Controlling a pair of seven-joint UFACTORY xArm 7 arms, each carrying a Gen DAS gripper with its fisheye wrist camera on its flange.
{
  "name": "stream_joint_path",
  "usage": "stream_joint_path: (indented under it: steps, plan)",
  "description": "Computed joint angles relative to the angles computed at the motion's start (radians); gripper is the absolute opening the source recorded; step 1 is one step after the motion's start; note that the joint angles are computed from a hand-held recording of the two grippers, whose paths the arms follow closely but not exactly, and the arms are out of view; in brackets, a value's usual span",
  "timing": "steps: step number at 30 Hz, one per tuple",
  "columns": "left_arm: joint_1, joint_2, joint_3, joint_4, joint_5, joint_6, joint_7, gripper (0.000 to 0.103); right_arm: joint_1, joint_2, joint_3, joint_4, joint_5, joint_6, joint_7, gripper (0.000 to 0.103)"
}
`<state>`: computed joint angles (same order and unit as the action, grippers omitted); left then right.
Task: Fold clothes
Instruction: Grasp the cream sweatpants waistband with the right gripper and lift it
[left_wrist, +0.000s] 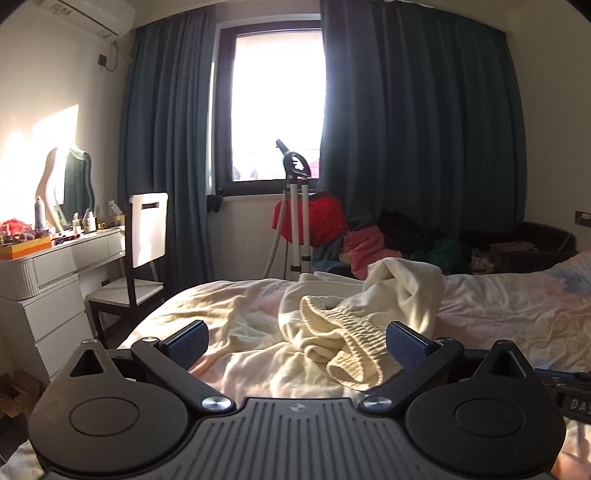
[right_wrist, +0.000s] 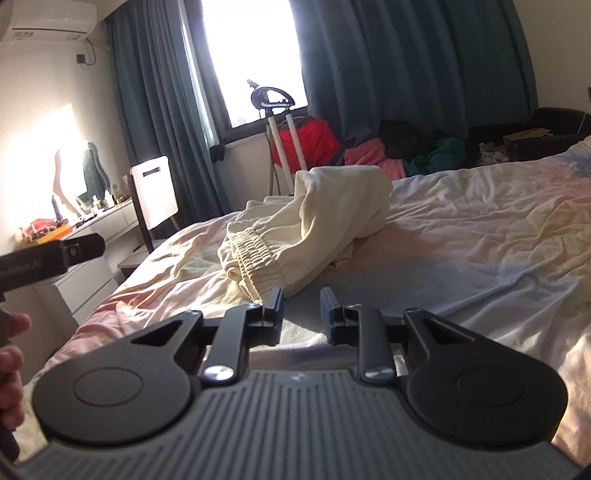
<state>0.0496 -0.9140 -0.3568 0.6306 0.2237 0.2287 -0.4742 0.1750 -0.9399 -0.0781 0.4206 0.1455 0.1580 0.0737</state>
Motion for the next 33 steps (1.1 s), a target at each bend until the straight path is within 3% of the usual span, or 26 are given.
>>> stream_joint_path:
  steps: [4,6,8,11,14,16,19,24,25,27,30,33]
  plan:
    - [-0.029,-0.003,0.067,-0.063,-0.026,-0.016,0.007,0.103,0.096,0.140,-0.068,0.109,0.016,0.017,-0.063,0.034]
    - [-0.058,0.004,0.115,-0.086,-0.049,-0.027,0.022,0.103,0.152,0.235,-0.092,0.184,0.036,0.004,-0.103,0.055]
    - [-0.070,0.024,0.152,-0.101,-0.060,-0.055,0.051,0.103,0.207,0.356,-0.109,0.280,0.059,-0.015,-0.146,0.068]
    - [-0.046,0.066,0.175,-0.110,-0.066,-0.096,0.088,0.103,0.265,0.558,-0.125,0.465,0.097,-0.007,-0.215,0.066]
    - [-0.037,0.121,0.203,-0.109,-0.082,-0.134,0.121,0.103,0.213,0.783,-0.060,0.704,0.072,0.053,-0.212,0.066]
    - [-0.036,0.156,0.224,-0.109,-0.098,-0.157,0.140,0.103,0.175,0.915,-0.017,0.859,-0.014,0.109,-0.172,0.065]
    - [-0.005,0.216,0.219,-0.102,-0.113,-0.185,0.149,0.103,0.153,1.096,0.012,1.092,-0.255,0.245,-0.022,0.062]
    - [-0.029,0.312,0.245,-0.088,-0.143,-0.237,0.182,0.103,0.171,1.305,0.001,1.337,-0.506,0.396,0.065,0.051]
    - [-0.029,0.328,0.241,-0.084,-0.147,-0.241,0.184,0.103,0.161,1.327,0.010,1.358,-0.522,0.405,0.056,0.048]
    - [-0.061,0.352,0.263,-0.080,-0.164,-0.246,0.197,0.103,0.168,1.325,0.001,1.355,-0.582,0.395,0.113,0.008]
    - [-0.121,0.370,0.303,-0.075,-0.191,-0.241,0.222,0.103,0.170,1.274,-0.002,1.301,-0.661,0.362,0.172,0.008]
    - [-0.124,0.363,0.290,-0.083,-0.199,-0.254,0.235,0.103,0.149,1.173,0.006,1.209,-0.723,0.308,0.230,0.008]
